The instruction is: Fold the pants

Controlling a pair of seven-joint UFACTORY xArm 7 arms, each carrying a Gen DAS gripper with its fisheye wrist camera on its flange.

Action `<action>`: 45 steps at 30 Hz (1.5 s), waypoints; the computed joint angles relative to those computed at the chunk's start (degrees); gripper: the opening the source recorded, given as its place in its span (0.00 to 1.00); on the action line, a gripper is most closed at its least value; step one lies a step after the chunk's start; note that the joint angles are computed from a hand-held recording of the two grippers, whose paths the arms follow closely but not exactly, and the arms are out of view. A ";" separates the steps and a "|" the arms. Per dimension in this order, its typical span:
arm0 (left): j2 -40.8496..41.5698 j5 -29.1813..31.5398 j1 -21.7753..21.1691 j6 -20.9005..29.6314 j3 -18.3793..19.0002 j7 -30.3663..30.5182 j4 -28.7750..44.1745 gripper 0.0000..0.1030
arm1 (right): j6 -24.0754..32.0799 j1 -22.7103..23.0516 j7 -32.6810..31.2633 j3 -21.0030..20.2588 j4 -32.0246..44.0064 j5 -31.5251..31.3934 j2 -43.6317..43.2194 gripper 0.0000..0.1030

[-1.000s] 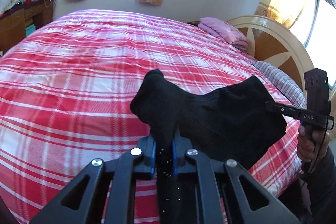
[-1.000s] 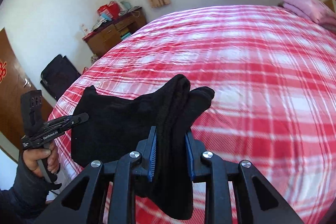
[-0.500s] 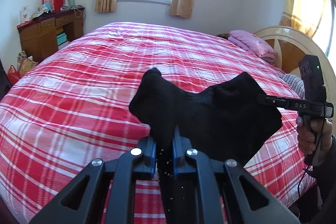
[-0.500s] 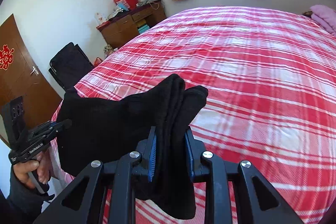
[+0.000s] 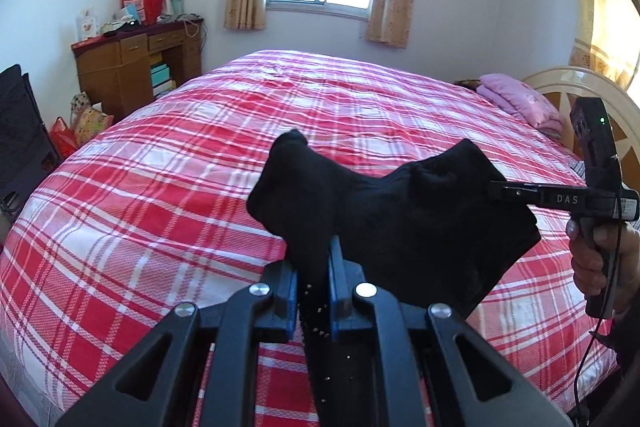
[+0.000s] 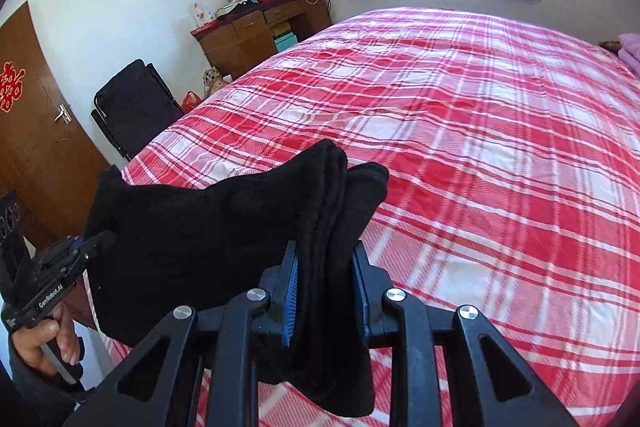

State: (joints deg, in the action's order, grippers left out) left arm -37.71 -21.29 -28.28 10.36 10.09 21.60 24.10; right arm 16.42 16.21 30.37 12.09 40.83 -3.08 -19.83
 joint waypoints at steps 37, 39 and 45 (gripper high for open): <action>-0.08 20.99 22.28 -3.92 -15.32 -20.62 -3.22 0.81 | 5.11 -5.23 13.11 1.41 -18.65 -5.81 -23.17 0.63; -2.62 21.51 21.17 -2.99 -15.41 -21.00 -3.35 0.81 | 7.40 -4.83 13.54 1.76 -20.09 -4.70 -27.89 0.63; -10.06 21.68 17.14 -0.06 -15.30 -21.66 -3.74 0.89 | 16.10 -2.86 12.51 1.83 -21.54 -2.72 -39.69 0.67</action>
